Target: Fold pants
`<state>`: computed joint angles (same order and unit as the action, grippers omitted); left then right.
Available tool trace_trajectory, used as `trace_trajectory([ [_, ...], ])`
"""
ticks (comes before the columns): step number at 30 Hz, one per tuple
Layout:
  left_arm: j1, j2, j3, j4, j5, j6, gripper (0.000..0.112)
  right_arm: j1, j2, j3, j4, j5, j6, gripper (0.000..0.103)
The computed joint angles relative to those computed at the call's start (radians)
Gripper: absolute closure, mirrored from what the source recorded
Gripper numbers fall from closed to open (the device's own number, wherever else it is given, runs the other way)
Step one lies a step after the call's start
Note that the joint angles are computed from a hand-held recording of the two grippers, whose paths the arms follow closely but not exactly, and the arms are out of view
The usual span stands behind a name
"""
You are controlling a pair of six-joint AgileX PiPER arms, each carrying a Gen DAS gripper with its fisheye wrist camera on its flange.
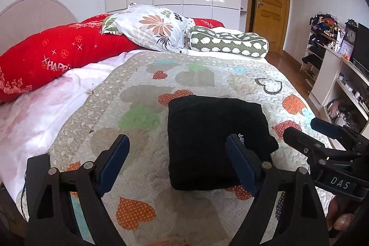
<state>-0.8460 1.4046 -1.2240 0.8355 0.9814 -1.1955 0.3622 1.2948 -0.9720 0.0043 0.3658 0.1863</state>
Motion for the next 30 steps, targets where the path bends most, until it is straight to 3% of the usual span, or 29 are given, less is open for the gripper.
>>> trace_trajectory([
  [14,-0.023,-0.004,0.003,0.001,0.012,-0.014,0.026,0.027,-0.011,0.002,-0.078,0.022,0.063,0.017],
  [30,-0.027,-0.008,0.010,-0.003,0.013,-0.001,0.026,0.006,-0.006,0.012,-0.018,0.023,0.000,0.017],
])
